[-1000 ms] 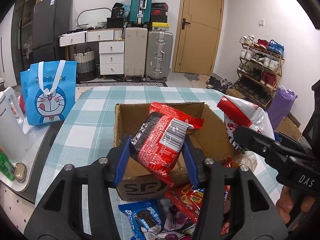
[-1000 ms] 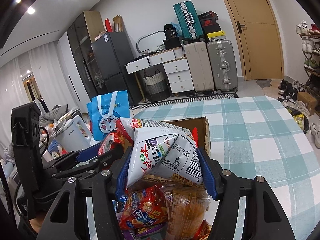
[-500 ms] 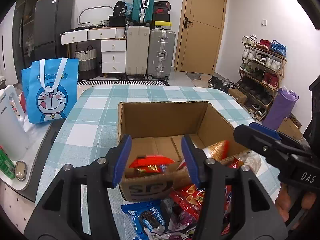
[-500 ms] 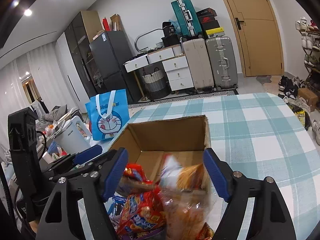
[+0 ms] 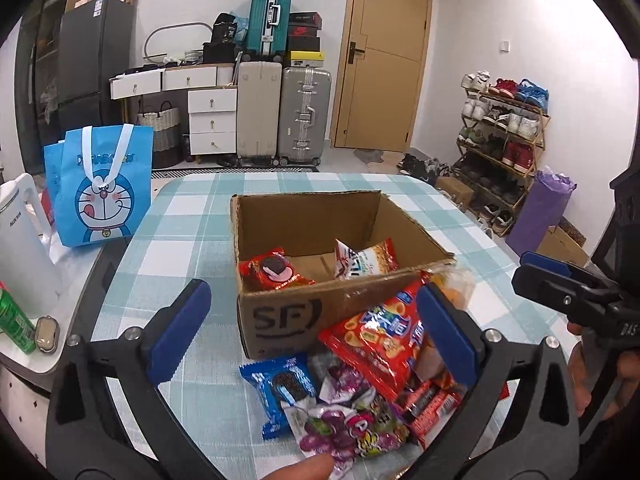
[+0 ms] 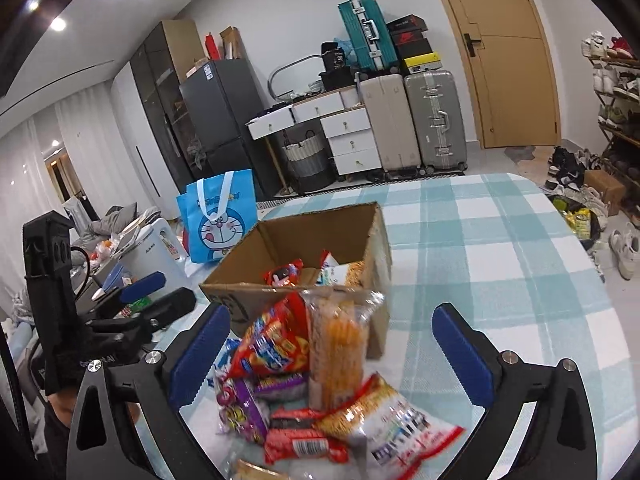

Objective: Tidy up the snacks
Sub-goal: 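Open both tools to drop the bags into the cardboard box, then withdraw both tools from the box back toward the snack pile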

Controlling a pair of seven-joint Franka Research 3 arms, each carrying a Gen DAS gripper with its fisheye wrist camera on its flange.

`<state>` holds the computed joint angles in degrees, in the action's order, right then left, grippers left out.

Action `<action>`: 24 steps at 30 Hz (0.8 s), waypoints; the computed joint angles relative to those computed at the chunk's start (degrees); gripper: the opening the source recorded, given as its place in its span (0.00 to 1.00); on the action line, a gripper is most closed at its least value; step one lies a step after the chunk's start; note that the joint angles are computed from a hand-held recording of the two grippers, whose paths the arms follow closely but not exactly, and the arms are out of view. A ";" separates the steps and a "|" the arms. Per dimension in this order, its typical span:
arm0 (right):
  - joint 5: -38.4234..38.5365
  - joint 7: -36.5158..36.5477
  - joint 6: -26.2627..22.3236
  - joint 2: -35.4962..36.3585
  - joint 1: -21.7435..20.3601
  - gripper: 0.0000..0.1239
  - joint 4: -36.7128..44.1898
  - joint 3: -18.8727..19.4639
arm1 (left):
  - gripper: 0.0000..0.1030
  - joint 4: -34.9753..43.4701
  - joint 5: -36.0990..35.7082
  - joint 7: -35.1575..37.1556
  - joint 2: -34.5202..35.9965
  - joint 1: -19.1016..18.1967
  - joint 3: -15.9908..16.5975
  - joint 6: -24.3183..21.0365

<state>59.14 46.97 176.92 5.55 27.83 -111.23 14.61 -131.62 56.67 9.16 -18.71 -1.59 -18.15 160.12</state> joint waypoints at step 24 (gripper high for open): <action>-7.65 5.76 1.39 -2.86 1.21 0.83 -10.71 -1.76 | 0.99 -9.44 -7.03 -0.59 -5.99 -3.36 -3.17 -3.54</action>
